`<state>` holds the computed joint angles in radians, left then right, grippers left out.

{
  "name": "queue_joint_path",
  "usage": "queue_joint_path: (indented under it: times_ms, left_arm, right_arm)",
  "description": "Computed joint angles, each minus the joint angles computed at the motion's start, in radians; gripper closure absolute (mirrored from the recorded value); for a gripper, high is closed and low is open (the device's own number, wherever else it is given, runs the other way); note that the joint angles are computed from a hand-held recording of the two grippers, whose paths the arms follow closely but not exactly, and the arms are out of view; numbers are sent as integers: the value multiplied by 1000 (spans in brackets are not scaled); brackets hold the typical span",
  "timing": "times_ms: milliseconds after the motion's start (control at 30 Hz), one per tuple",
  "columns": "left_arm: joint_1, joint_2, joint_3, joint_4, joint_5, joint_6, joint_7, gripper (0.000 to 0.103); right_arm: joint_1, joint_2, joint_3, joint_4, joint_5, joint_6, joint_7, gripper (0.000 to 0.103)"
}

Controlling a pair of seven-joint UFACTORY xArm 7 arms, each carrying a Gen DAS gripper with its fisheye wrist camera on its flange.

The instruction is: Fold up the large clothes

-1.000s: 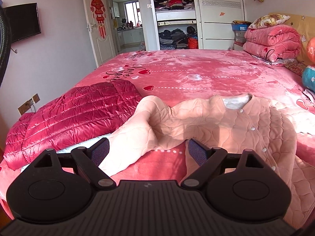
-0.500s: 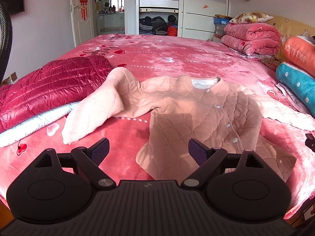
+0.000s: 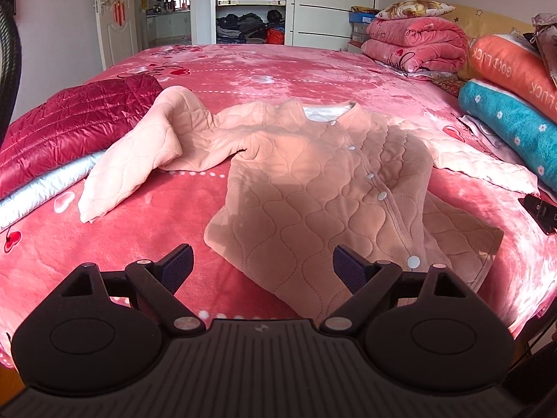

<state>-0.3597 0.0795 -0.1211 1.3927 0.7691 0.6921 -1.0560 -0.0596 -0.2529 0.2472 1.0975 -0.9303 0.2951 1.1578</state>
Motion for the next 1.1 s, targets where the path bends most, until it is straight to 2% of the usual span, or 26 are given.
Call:
queue_joint_path:
  times_ms: [233, 467, 567, 833, 1100]
  left_arm:
    - [-4, -5, -10, -43, -34, -66, 71, 0]
    - [-19, 11, -24, -80, -130, -139, 232, 0]
    - [-32, 26, -22, -87, -138, -145, 262, 0]
    - [-73, 56, -8, -89, -73, -108, 275, 0]
    - [-123, 102, 9, -57, 84, -35, 202, 0]
  right_arm:
    - [4, 0, 5, -5, -13, 4, -1, 1]
    - [16, 11, -4, -2, -3, 6, -24, 1]
    - [26, 21, -12, 3, 13, 12, -45, 1]
    - [37, 31, -23, 6, 28, 18, -48, 1]
    - [55, 51, -43, 9, 73, -1, -108, 1]
